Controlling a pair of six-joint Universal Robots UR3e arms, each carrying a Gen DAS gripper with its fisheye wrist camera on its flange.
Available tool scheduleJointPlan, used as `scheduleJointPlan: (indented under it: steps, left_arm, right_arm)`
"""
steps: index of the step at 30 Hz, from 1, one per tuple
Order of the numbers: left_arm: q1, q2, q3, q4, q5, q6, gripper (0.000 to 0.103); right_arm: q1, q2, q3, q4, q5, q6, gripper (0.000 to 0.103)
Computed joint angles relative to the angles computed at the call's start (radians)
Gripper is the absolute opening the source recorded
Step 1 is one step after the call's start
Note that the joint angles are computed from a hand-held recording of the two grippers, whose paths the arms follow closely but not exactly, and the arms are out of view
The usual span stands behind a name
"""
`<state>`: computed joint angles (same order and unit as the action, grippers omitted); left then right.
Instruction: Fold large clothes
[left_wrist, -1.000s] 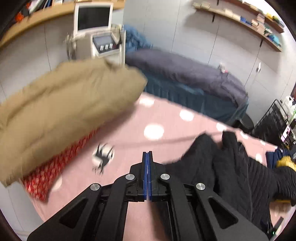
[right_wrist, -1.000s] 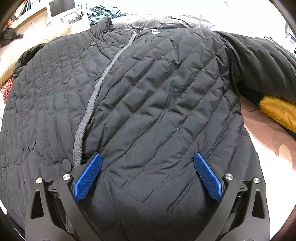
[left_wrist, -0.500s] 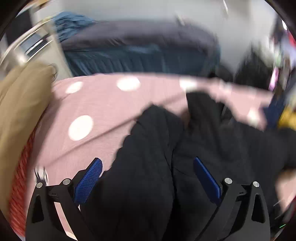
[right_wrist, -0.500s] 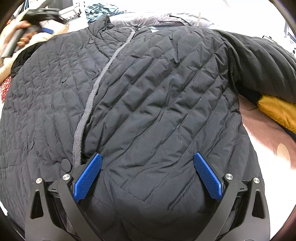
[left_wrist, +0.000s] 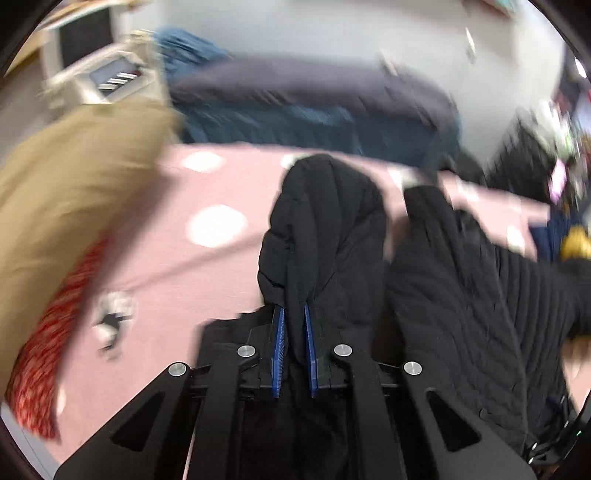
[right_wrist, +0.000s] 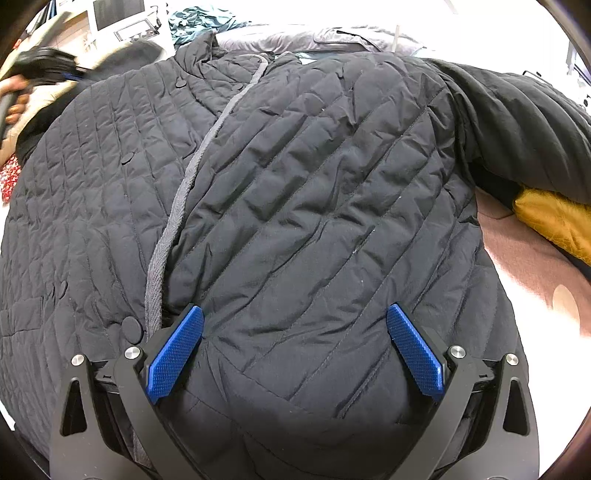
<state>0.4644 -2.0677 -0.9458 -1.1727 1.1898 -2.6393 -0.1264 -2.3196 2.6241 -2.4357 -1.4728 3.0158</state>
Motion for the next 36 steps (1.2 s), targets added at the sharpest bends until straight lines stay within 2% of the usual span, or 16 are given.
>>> scheduleJointPlan:
  steps: [4, 7, 9, 12, 16, 17, 18, 19, 20, 22, 24, 26, 28, 30, 34, 36]
  left_arm:
    - [0.261, 0.224, -0.203, 0.141, -0.153, -0.090, 0.010]
    - [0.440, 0.329, -0.321, 0.234, -0.205, -0.162, 0.009]
    - [0.498, 0.367, -0.404, 0.331, -0.144, -0.192, 0.006]
    - [0.610, 0.395, -0.509, 0.296, -0.156, -0.192, 0.006]
    - [0.647, 0.424, -0.712, 0.407, -0.024, -0.170, 0.006]
    - [0.657, 0.435, -0.750, 0.419, -0.003, -0.177, 0.010]
    - [0.656, 0.429, -0.773, 0.428, 0.016, -0.200, 0.022]
    - [0.671, 0.436, -0.803, 0.405, 0.020, -0.220, 0.031]
    - [0.688, 0.451, -0.827, 0.375, 0.001, -0.229, 0.045]
    - [0.716, 0.480, -0.886, 0.332, -0.047, -0.242, 0.057]
    - [0.750, 0.525, -0.963, 0.308, -0.092, -0.280, 0.074]
    - [0.806, 0.555, -1.011, 0.232, -0.190, -0.289, 0.078]
    - [0.901, 0.629, -1.094, 0.075, -0.362, -0.249, 0.079]
    - [0.980, 0.687, -1.131, -0.057, -0.482, -0.212, 0.080]
    - [1.056, 0.857, -1.151, -0.241, -0.582, -0.096, 0.093]
    - [1.007, 0.838, -1.108, -0.245, -0.580, -0.095, 0.096]
  right_arm:
    - [0.004, 0.010, -0.010, 0.008, -0.004, 0.005, 0.097]
    - [0.013, 0.028, -0.021, 0.004, -0.011, 0.014, 0.097]
    - [0.019, 0.037, -0.025, 0.000, -0.015, 0.020, 0.098]
    - [0.019, 0.040, -0.027, 0.001, -0.016, 0.019, 0.097]
    - [0.024, 0.050, -0.034, 0.002, -0.019, 0.023, 0.097]
    - [0.024, 0.051, -0.035, 0.004, -0.020, 0.024, 0.097]
    - [0.024, 0.051, -0.034, 0.002, -0.020, 0.024, 0.097]
    - [0.025, 0.052, -0.032, -0.002, -0.022, 0.026, 0.097]
    - [0.028, 0.051, -0.030, -0.005, -0.024, 0.028, 0.097]
    - [0.036, 0.055, -0.030, -0.010, -0.030, 0.038, 0.097]
    - [0.039, 0.057, -0.032, -0.010, -0.032, 0.042, 0.097]
    - [0.039, 0.059, -0.033, -0.009, -0.033, 0.041, 0.097]
    - [0.036, 0.055, -0.035, -0.002, -0.032, 0.039, 0.097]
    - [0.036, 0.056, -0.038, 0.003, -0.032, 0.039, 0.097]
    - [0.034, 0.058, -0.038, -0.001, -0.033, 0.038, 0.098]
    - [0.034, 0.056, -0.033, -0.010, -0.037, 0.039, 0.097]
